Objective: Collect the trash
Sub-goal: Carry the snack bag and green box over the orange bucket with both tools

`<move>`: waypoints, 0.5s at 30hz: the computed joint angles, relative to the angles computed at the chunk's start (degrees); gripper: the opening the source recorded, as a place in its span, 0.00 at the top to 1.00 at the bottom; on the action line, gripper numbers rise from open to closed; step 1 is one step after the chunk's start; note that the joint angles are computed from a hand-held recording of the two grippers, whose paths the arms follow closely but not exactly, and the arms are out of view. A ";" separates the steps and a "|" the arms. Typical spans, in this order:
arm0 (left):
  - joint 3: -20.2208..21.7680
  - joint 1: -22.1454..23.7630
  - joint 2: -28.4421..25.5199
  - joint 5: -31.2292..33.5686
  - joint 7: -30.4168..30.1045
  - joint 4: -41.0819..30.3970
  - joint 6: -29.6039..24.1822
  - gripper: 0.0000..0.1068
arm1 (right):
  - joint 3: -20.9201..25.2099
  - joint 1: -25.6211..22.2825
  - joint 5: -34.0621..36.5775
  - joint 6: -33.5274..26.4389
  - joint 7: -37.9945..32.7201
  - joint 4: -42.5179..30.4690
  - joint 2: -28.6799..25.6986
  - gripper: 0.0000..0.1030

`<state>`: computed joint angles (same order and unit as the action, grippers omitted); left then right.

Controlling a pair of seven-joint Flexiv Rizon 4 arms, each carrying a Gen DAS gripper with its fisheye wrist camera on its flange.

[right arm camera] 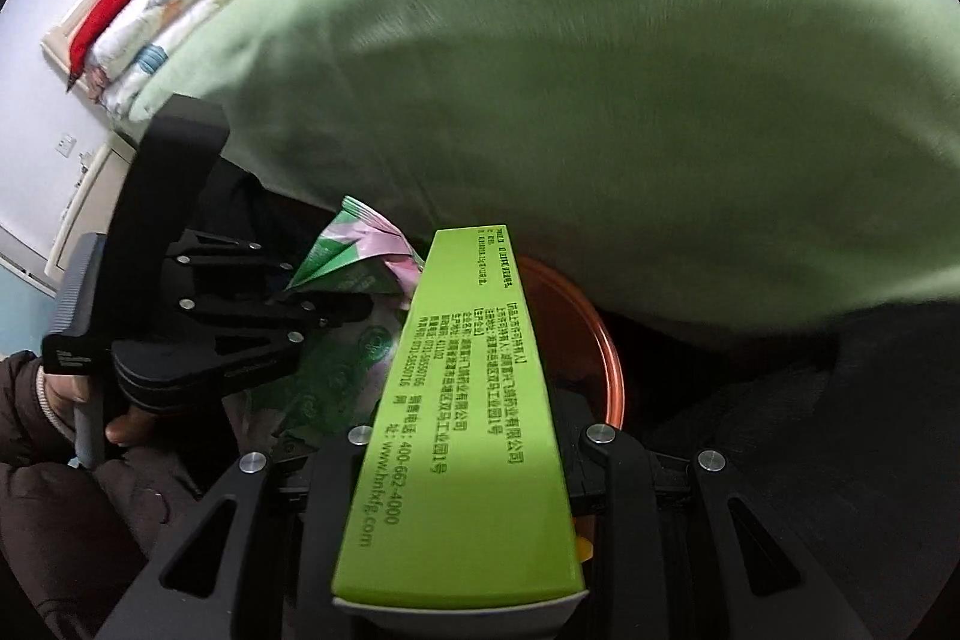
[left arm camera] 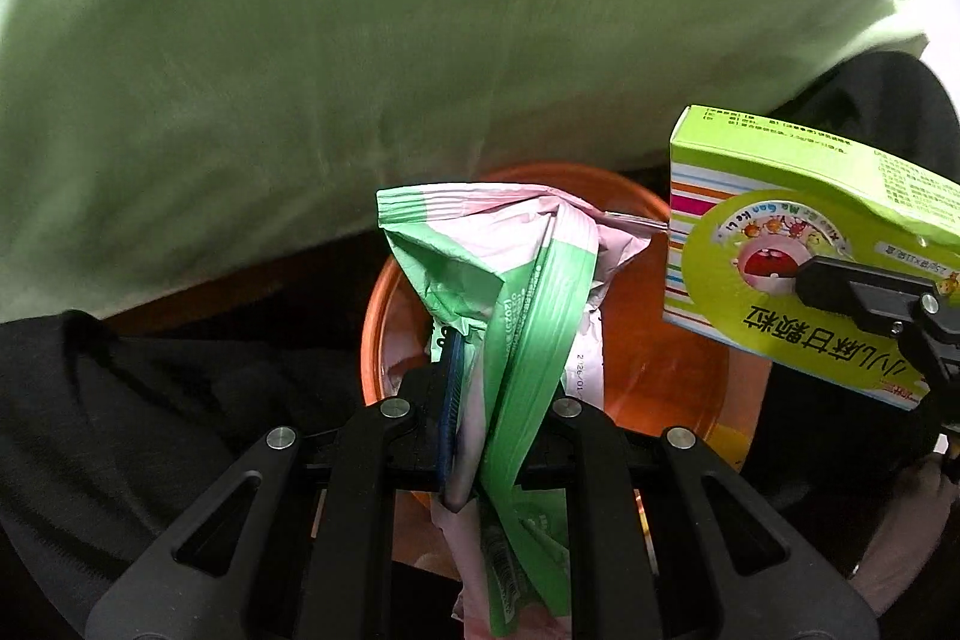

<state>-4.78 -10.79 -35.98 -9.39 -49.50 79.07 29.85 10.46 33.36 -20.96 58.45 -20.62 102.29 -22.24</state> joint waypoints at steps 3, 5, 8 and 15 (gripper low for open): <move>0.56 -0.55 -1.87 1.11 -1.40 -2.53 -2.80 0.88 | 1.19 -1.05 2.96 -1.14 -2.01 -1.19 -1.12 0.71; 0.88 -0.90 -2.91 1.88 -2.24 -3.88 -4.42 0.88 | 1.63 -1.34 4.50 -1.95 -3.30 -2.19 -1.92 0.71; 1.11 -1.28 -3.98 2.84 -2.95 -5.37 -5.96 0.88 | 2.14 -1.62 6.61 -3.62 -5.57 -4.49 -3.38 0.71; 1.13 -1.98 -6.34 3.50 -4.71 -10.58 -10.16 0.88 | 2.19 -1.34 9.68 -7.02 -8.70 -8.85 -5.78 0.71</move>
<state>-3.65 -12.77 -42.32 -5.89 -54.21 68.49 19.69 12.65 32.02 -11.28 51.43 -29.32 93.44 -28.02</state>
